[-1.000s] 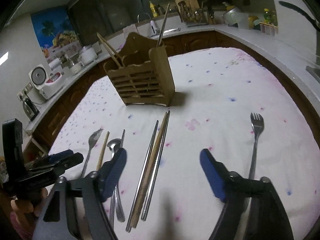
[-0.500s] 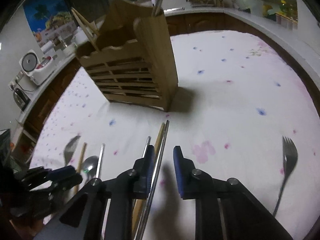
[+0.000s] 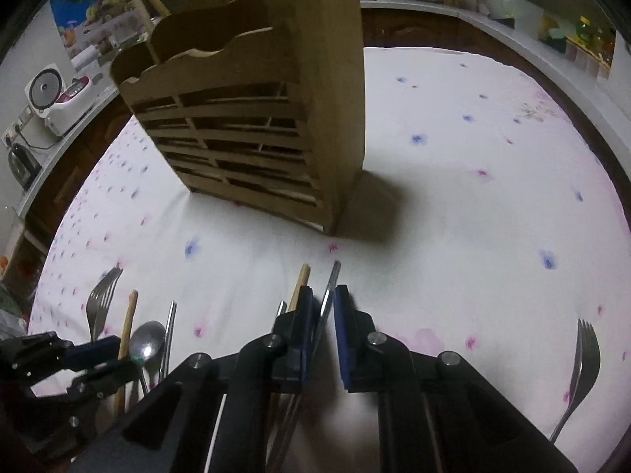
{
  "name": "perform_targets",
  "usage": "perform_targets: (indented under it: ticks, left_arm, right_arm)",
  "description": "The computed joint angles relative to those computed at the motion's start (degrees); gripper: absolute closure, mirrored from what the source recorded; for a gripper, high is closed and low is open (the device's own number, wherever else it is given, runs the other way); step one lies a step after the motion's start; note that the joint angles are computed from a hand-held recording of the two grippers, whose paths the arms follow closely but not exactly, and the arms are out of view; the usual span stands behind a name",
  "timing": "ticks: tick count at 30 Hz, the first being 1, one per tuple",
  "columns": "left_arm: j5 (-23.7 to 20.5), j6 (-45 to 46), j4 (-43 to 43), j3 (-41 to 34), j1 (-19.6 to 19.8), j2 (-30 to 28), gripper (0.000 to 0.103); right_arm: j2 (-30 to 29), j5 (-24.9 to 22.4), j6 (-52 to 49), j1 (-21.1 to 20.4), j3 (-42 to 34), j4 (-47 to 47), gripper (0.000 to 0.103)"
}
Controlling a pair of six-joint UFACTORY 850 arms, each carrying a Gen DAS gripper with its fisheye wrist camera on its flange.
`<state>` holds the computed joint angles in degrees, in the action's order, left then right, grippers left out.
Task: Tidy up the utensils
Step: 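Close the left tool on a wooden chopstick while the right tool grasps a metal chopstick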
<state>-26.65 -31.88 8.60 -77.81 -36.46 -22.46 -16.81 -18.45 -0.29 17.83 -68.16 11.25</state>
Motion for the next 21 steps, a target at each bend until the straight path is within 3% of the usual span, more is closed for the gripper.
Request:
perform_targets:
  ticks: [3,5,9,13,21]
  left_arm:
    - [-0.51,-3.43,4.94,-0.33,-0.66,-0.40,0.093]
    - [0.29,-4.26,6.09,0.14,-0.74,-0.21,0.093]
    - [0.44,-8.77,10.56,0.34,-1.24,-0.27,0.098]
    - [3.21,-3.90,3.22,2.13,-0.30,1.60,0.098]
    - [8.13,0.08,-3.51,6.46,0.14,8.21,0.098]
  right_arm:
    - [-0.54,0.03,0.45,0.13,-0.69,-1.81,0.091]
    - [-0.29,0.50,2.25,0.49,-0.32,-4.05,0.095]
    - [1.13,0.97,-5.86,-0.33,1.41,6.62,0.098]
    - [3.81,1.58,-14.75,-0.84,4.07,16.75,0.099]
    - [11.25,2.09,-28.20,-2.10,8.93,31.78,0.099]
